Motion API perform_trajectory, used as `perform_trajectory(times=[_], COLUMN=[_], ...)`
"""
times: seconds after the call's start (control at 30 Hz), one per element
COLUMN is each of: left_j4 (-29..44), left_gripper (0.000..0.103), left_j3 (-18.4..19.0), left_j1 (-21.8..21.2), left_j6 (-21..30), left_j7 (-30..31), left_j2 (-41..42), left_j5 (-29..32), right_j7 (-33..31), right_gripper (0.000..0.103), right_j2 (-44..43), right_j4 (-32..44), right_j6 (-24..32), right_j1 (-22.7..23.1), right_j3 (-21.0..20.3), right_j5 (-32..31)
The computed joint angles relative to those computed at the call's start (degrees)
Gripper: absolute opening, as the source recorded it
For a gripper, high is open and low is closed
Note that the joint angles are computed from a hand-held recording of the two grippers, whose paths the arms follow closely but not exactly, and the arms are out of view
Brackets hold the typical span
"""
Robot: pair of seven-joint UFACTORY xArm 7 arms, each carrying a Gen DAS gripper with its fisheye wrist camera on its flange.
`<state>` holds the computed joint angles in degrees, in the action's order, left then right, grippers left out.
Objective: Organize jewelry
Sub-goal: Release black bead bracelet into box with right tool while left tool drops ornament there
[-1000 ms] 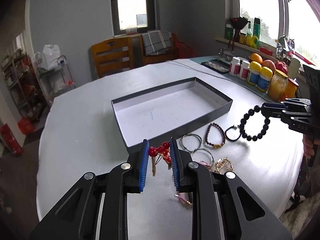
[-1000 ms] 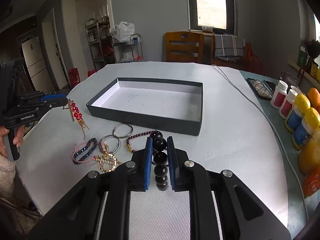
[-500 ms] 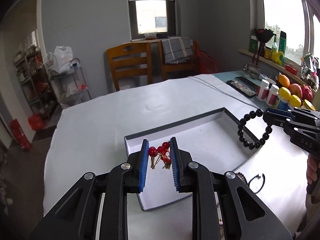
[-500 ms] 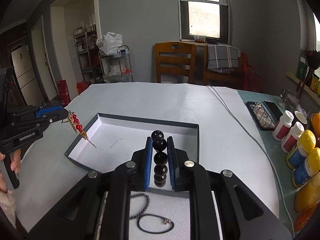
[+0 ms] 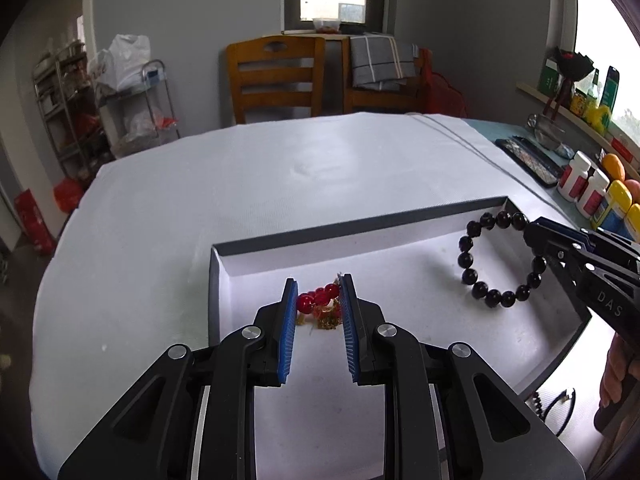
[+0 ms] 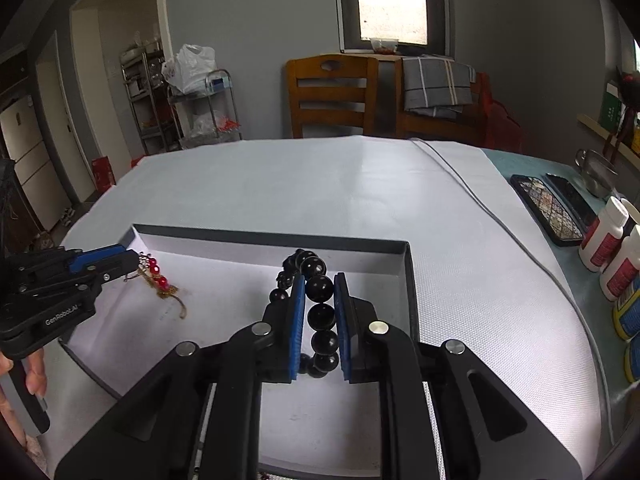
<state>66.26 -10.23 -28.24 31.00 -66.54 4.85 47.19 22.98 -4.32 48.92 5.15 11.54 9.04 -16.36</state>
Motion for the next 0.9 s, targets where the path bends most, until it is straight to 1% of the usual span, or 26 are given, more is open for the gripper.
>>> perform_trajectory(times=[0.07, 0.1, 0.17, 0.23, 0.37, 0.43, 0.5, 0.53, 0.57, 0.6, 0.63, 0.67, 0.73, 0.77, 0.8, 0.83, 0.87, 0.9], left_j4=[0.66, 0.87, 0.8, 0.32, 0.2, 0.37, 0.79, 0.39, -0.15, -0.44, -0.56, -0.53, -0.73, -0.99, -1.22, -1.43, -1.61, -1.98], left_gripper=[0.023, 0.023, 0.023, 0.023, 0.023, 0.023, 0.03, 0.04, 0.046, 0.048, 0.051, 0.053, 0.057, 0.059, 0.061, 0.066, 0.074, 0.078], left_j3=[-0.21, -0.05, 0.41, 0.64, 0.91, 0.93, 0.98, 1.1, 1.18, 1.2, 1.18, 1.12, 0.92, 0.82, 0.72, 0.56, 0.37, 0.14], left_j1=[-0.03, -0.29, -0.44, -0.09, 0.02, 0.03, -0.25, -0.25, -0.12, -0.15, -0.21, -0.25, -0.05, 0.08, 0.15, 0.15, 0.19, 0.3], left_j6=[1.14, 1.99, 2.8, 2.1, 2.89, 3.14, 3.54, 2.71, 1.55, 1.2, 1.23, 1.4, 0.68, 0.22, -0.02, 0.04, 0.2, 0.15], left_j7=[2.73, 3.02, 3.07, 3.62, 3.82, 4.24, 4.01, 3.59, 3.26, 2.73, 2.24, 1.76, 1.31, 1.19, 0.62, -0.26, -1.43, -2.87], left_j2=[1.43, 1.76, 1.76, 1.54, 1.85, 2.15, 2.41, 2.1, 1.75, 1.44, 1.18, 1.06, 0.6, 0.18, -0.33, -0.98, -1.68, -2.61], left_j5=[-2.26, -2.18, -2.16, -3.52, -3.96, -4.61, -4.18, -3.85, -3.71, -3.3, -2.59, -1.98, -1.76, -1.91, -1.65, -1.04, -0.14, 1.0], right_j7=[3.55, 4.69, 5.35, 3.77, 4.46, 4.97, 5.66, 6.31, 6.37, 6.44, 6.16, 5.55, 5.79, 4.85, 4.44, 5.12, 6.47, 7.82], right_gripper=[0.014, 0.014, 0.014, 0.014, 0.014, 0.014, 0.015, 0.017, 0.02, 0.024, 0.032, 0.037, 0.04, 0.045, 0.049, 0.056, 0.064, 0.07], right_j2=[1.25, 1.85, 2.41, 2.97, 3.73, 3.67, 3.32, 3.02, 2.9, 2.63, 2.32, 2.13, 1.5, 1.24, 1.16, 0.78, 0.28, -0.29], right_j4=[0.81, 1.38, 1.73, 1.93, 2.39, 2.21, 1.98, 1.7, 1.68, 1.39, 1.04, 0.94, 0.49, 0.29, 0.31, 0.08, -0.21, -0.59], right_j6=[1.53, 2.53, 3.81, 4.43, 6.02, 5.97, 5.52, 5.2, 4.98, 4.63, 4.14, 3.8, 3.23, 2.84, 2.44, 1.97, 1.55, 0.98], right_j1=[-1.04, -1.03, -0.59, 0.09, 1.0, 1.29, 1.36, 1.28, 1.19, 1.12, 1.08, 1.06, 0.77, 0.82, 0.71, 0.34, -0.24, -0.87], right_j3=[0.48, 0.36, -0.3, -0.89, -1.33, -1.57, -1.73, -1.76, -1.79, -1.8, -1.78, -1.75, -1.51, -1.53, -1.5, -1.3, -0.96, -0.61], right_j5=[-3.33, -4.18, -4.34, -3.05, -5.29, -5.98, -6.92, -7.74, -7.83, -7.78, -7.25, -6.53, -6.67, -5.46, -4.78, -5.31, -6.53, -7.62])
